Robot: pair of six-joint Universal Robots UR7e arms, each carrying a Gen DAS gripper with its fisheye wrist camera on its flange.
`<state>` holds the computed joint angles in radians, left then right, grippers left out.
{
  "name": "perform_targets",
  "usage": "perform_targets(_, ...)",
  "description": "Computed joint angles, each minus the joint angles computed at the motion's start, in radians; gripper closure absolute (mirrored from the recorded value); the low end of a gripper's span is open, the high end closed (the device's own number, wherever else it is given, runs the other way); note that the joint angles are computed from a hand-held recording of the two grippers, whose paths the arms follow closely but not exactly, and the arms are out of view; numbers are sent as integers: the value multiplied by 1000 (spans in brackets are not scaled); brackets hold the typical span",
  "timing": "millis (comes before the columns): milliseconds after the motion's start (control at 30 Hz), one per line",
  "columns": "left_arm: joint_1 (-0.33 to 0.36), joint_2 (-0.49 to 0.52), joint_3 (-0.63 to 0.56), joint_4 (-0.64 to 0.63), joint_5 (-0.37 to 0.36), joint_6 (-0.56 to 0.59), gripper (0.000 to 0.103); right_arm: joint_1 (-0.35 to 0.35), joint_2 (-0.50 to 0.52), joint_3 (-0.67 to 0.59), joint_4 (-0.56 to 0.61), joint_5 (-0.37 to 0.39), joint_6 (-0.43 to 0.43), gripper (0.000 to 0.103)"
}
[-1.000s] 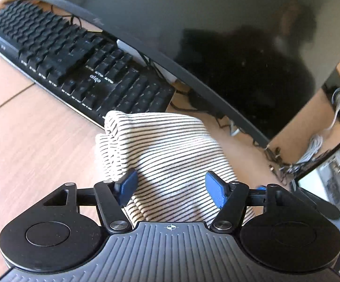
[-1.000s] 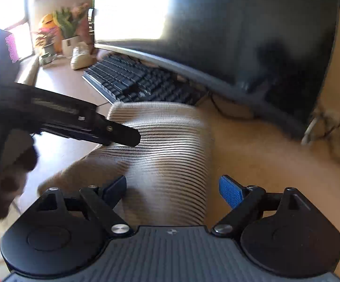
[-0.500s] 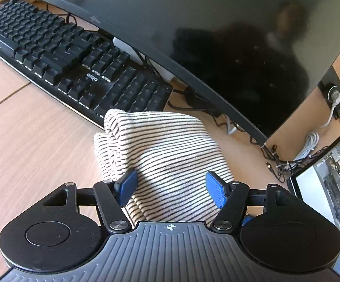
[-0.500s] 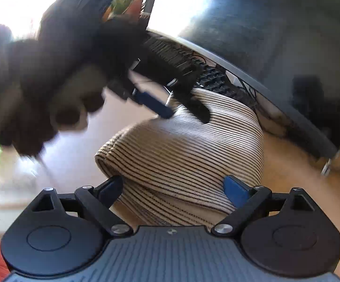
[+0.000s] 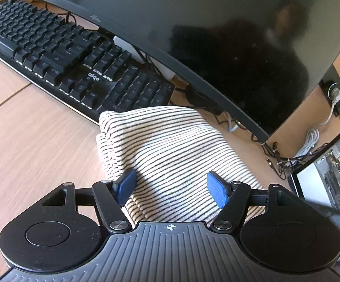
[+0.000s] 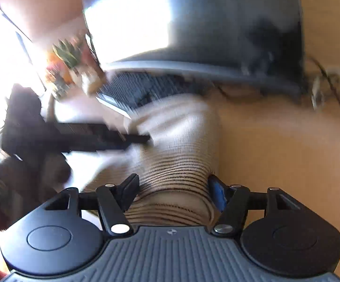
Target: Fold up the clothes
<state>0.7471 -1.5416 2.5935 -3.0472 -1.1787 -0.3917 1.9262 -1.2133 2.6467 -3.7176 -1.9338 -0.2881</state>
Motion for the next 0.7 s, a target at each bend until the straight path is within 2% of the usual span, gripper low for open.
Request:
perform_targets(100,16,1,0,-14,-30,18,31,38,14,-28,32,-141,-58,39)
perform_targets(133,21,2,0,-19,-40,24,31,22,18,-30,48,-157,-46,39)
perform_targets(233,28,0,0,-23,-53,40,31,-29,-10,-13,100,-147,40,36)
perform_targets(333,34,3,-2,-24,-62,66,30,1,-16,-15,84,-182,52,34)
perform_targets(400,42,5,-2,-30,-75,86,29,26,-8,-17,44,-163,72,33)
perform_targets(467,56,6,-2,-42,-94,105,29,35,0,-19,9,-134,90,24)
perform_targets(567,62,9,1,-54,-103,125,29,40,46,-51,22,-145,141,22)
perform_targets(700,11,14,15,-59,-44,134,24,37,158,-85,49,-222,171,21)
